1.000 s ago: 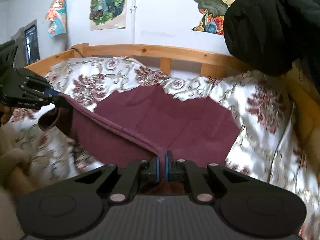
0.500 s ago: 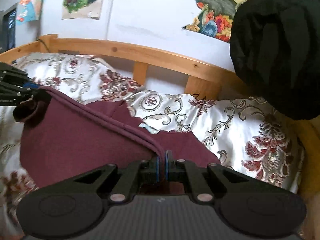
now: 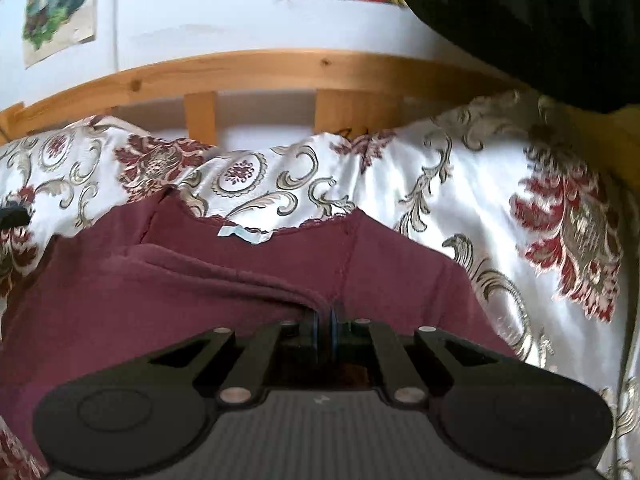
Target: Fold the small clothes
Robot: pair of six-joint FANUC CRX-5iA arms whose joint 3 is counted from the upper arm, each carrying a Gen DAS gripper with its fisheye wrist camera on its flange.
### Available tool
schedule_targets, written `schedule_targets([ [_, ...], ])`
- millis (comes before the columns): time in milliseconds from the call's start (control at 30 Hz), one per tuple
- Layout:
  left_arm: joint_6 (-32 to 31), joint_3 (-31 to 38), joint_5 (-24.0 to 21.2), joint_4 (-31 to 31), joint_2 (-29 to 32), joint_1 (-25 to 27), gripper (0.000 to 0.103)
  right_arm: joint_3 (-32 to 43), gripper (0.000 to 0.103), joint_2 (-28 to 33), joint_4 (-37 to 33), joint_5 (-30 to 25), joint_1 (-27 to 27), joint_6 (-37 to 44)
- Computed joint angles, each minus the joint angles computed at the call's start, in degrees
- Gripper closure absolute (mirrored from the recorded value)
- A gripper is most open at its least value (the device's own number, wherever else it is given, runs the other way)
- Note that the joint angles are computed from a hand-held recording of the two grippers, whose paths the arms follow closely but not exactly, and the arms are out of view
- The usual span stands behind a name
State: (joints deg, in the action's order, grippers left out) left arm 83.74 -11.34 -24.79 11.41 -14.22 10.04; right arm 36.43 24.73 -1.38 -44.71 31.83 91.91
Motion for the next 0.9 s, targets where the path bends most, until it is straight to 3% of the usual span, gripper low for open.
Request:
schedule_targets([
  [100, -9.1, -4.2, 1.0, 12.8, -0.6, 1.7, 0.043, 1.9, 0.084, 0.9, -2.1, -1.3, -0.7, -1.3],
  [133, -14.7, -6.6, 2.0, 19.6, -0.9, 1.9, 0.039, 1.3, 0.07, 0.5, -2.7, -0.7, -1.0, -1.8],
  [167, -17.5, -7.9, 2.0, 23.4, -1.2, 1.9, 0.031, -0.1, 0.048, -0.4, -4.3, 0.8, -1.6, -1.9],
  [200, -19.0, -8.5, 1.2, 25.7, -1.2, 2.0, 0.026, -1.4, 0.038, -1.4, -6.6, 2.4, -2.3, -1.5],
  [233, -19.5, -8.4, -0.4, 26.9, -0.9, 2.4, 0.026, -3.5, 0.028, -2.9, -8.5, 4.6, -3.0, -1.5],
  [300, -18.5, -7.5, -3.8, 26.8, 0.1, 3.1, 0.026, -7.2, 0.024, -5.5, -11.7, 7.1, -4.2, -1.0],
  [367, -16.2, -6.3, -6.5, 25.4, 1.2, 3.5, 0.026, -10.1, 0.012, -7.7, -14.5, 8.0, -5.2, 1.1],
  [467, -15.9, -6.7, -6.2, 26.1, 1.9, 3.3, 0.028, -15.0, 0.008, -11.2, -17.0, 9.2, -5.8, 5.8],
  [533, -16.3, -6.9, -5.8, 26.6, 2.3, 3.0, 0.028, -18.6, 0.006, -13.0, -13.9, 10.7, -4.3, 8.0],
  [633, -14.0, -5.6, -6.8, 23.8, 2.9, 2.6, 0.032, -23.8, 0.006, -14.0, -2.4, 13.3, -0.3, 9.6],
  [700, -12.6, -5.0, -7.0, 21.6, 2.9, 2.4, 0.044, -28.7, 0.007, -14.4, 9.2, 18.0, 2.3, 5.0],
  [800, -10.2, -4.5, -7.0, 19.3, 2.9, 2.3, 0.063, -34.7, 0.023, -14.5, 25.9, 25.9, 3.2, -7.2],
  [833, -10.0, -4.6, -6.9, 19.2, 2.9, 2.4, 0.068, -35.0, 0.031, -14.1, 28.4, 26.2, 3.1, -9.4],
  [900, -8.4, -4.3, -6.8, 17.6, 2.9, 2.4, 0.089, -34.0, 0.052, -13.2, 29.5, 25.5, 3.1, -10.4],
])
